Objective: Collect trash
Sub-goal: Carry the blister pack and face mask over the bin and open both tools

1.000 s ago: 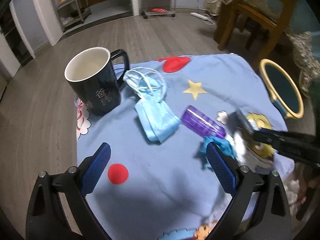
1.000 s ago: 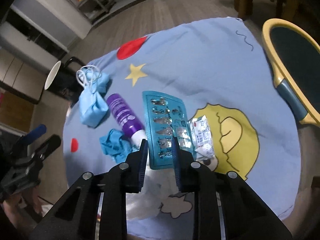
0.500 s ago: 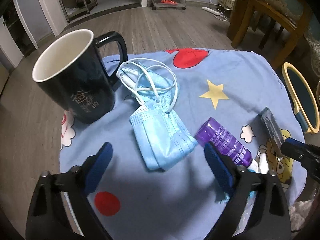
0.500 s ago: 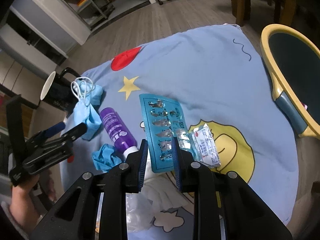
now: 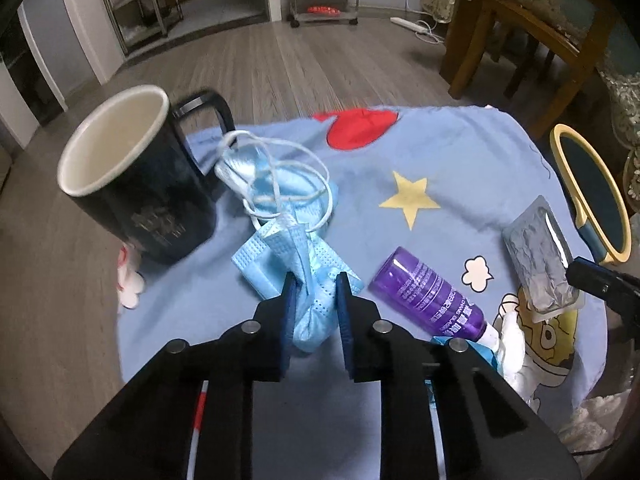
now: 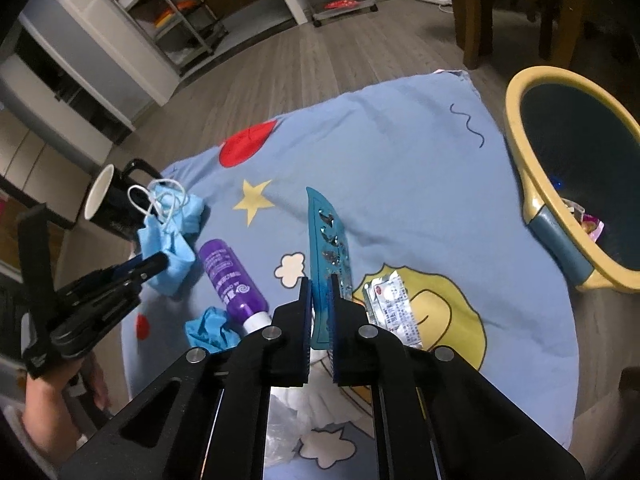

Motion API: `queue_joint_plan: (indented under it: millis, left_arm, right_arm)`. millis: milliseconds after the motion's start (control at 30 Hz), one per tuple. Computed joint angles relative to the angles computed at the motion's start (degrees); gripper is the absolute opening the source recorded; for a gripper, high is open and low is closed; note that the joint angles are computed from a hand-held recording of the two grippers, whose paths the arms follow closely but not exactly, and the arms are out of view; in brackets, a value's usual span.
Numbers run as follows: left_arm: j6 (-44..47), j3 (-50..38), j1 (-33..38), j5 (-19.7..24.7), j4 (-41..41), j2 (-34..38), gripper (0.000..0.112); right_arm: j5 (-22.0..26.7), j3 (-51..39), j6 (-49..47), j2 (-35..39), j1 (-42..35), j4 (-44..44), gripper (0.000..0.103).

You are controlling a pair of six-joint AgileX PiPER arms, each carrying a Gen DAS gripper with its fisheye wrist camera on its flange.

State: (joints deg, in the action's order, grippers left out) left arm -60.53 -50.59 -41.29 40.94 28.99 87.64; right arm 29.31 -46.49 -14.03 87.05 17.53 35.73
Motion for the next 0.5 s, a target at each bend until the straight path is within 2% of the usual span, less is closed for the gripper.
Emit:
queue_joint_plan:
  millis: [233,433,500]
  left_arm:
    - [-2.73,-3.67,-5.15,5.81,4.50,-2.73,0.018]
    - [-2.32,-8.65,-9.71,8.12,5.93,-3.42,0.018]
    - [-1.81,-10.52,-10.92,8.63,6.49,-3.32,0.018]
  right_arm:
    - [0.31,-0.27,1.95,-2.70,-0.40,-1.93,0.008]
    - [3.97,-1.57,2.25,-6.78,-4.13,-1.09,0.008]
    - [6.62,-2.76,1.60,-8.31,-6.14,-0.43,0.008]
